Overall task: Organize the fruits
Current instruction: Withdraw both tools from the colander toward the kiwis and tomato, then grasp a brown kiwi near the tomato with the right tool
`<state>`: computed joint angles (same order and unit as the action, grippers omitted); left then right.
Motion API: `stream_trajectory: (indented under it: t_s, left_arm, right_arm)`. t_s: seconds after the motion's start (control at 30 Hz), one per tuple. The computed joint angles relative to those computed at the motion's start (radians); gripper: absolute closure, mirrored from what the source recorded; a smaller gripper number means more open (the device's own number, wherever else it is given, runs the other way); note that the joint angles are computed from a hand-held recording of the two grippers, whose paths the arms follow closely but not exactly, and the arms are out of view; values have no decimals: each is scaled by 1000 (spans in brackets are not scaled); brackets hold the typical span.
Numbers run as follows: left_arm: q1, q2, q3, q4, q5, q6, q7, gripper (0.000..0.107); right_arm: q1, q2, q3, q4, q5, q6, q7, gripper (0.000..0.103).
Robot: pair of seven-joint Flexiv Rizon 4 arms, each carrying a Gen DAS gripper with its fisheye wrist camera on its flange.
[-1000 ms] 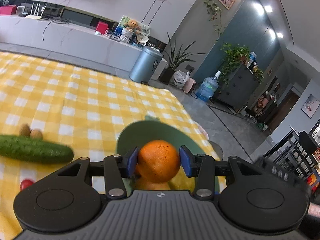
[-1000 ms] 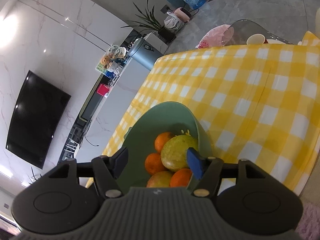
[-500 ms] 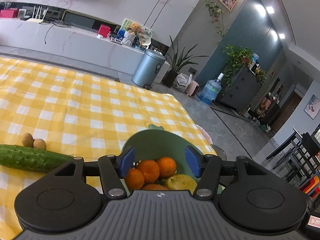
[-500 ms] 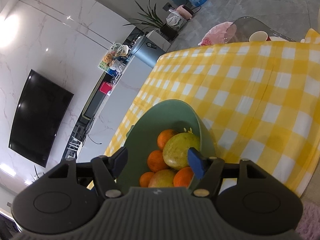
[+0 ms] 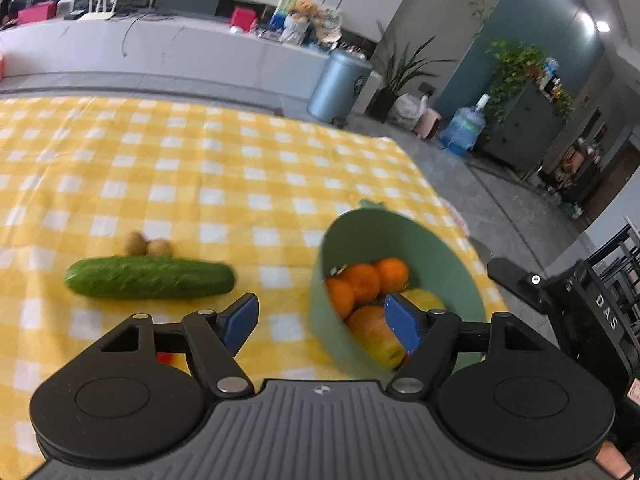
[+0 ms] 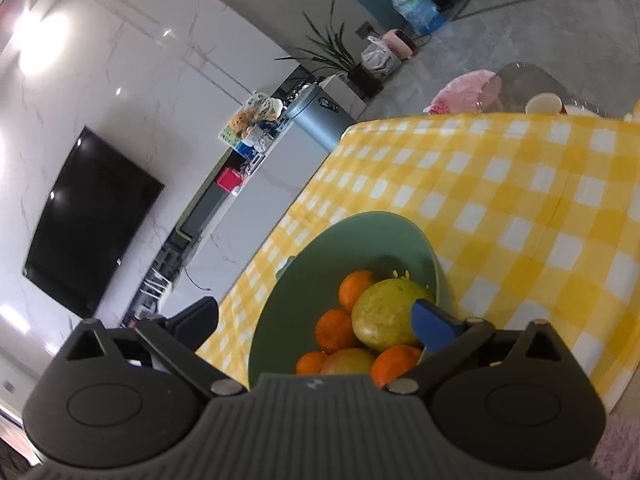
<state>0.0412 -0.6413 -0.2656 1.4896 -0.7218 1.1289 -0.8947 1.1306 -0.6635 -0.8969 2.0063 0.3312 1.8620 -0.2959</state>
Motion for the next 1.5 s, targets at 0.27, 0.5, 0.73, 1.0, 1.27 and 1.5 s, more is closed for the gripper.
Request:
stream_trajectory:
  t_s: [0.27, 0.5, 0.73, 1.0, 1.27, 1.5]
  left_arm:
    - [53, 83, 4, 96, -47, 30, 48, 22]
    - [91, 117, 21, 128, -127, 50, 84, 22]
    - [106, 90, 83, 102, -114, -16, 20, 22]
    - [160, 11, 81, 51, -110, -112, -27, 22]
    - [174, -60, 79, 4, -99, -156, -98, 22]
    - [178, -92, 78, -25, -65, -152, -150, 22]
  right_arm:
    - [-33, 16, 57, -28, -66, 40, -99, 4]
    - [-140, 70, 242, -89, -142, 97, -285, 13]
    - [-100, 68, 235, -158, -206, -85, -397, 16]
    - [-115, 43, 265, -208, -387, -245, -357, 25]
    - [-273, 35, 460, -287, -446, -373, -281, 26]
    - [-348, 20, 540, -317, -481, -384, -183, 30]
